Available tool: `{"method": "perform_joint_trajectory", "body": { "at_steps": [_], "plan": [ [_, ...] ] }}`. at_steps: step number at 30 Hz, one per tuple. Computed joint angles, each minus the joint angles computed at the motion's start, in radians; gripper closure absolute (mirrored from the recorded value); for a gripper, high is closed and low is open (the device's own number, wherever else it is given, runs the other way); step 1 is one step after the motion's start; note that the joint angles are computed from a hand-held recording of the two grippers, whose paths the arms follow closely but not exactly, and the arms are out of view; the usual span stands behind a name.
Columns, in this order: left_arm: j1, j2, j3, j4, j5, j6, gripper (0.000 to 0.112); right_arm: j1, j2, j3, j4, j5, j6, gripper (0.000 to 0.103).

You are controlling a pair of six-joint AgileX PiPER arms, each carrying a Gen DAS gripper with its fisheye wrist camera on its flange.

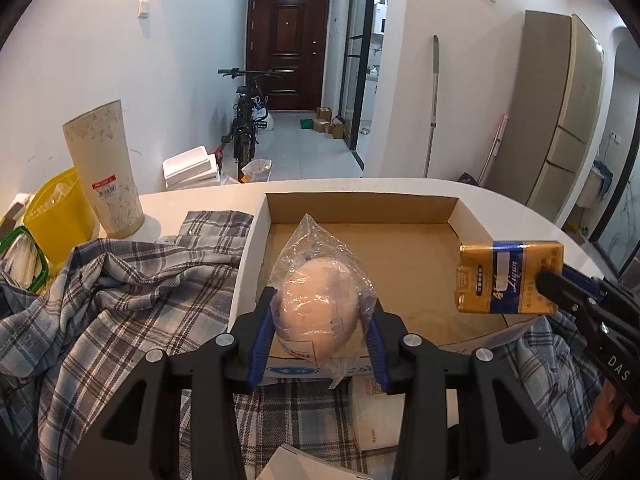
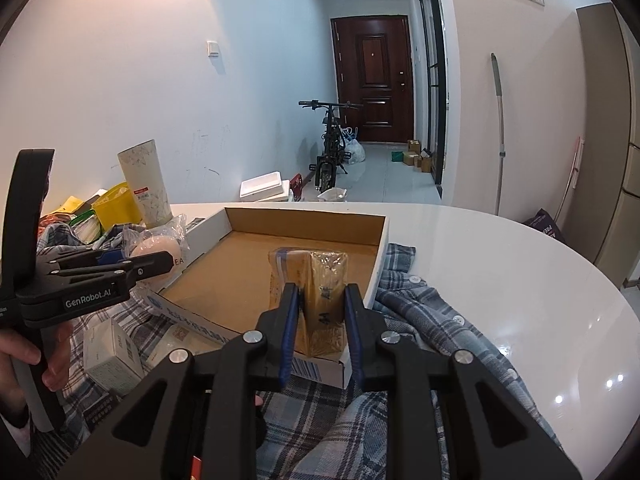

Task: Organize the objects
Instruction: 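Carry the bun and gold pack into the cardboard box and open both tools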

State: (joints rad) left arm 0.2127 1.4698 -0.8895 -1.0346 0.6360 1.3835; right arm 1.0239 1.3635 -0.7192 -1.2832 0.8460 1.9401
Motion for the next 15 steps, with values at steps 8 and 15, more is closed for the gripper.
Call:
{"method": "perform_joint_trajectory", "body": {
  "at_steps": [8, 15],
  "plan": [
    [0.011, -0.050, 0.032, -0.053, -0.012, 0.051, 0.036, -0.001, -0.004, -0.007, 0.013, 0.013, -0.016, 0.056],
    [0.072, -0.170, 0.052, -0.082, 0.009, 0.092, 0.025, 0.167, -0.006, -0.055, -0.044, 0.308, -0.014, 0.014]
  ]
}}
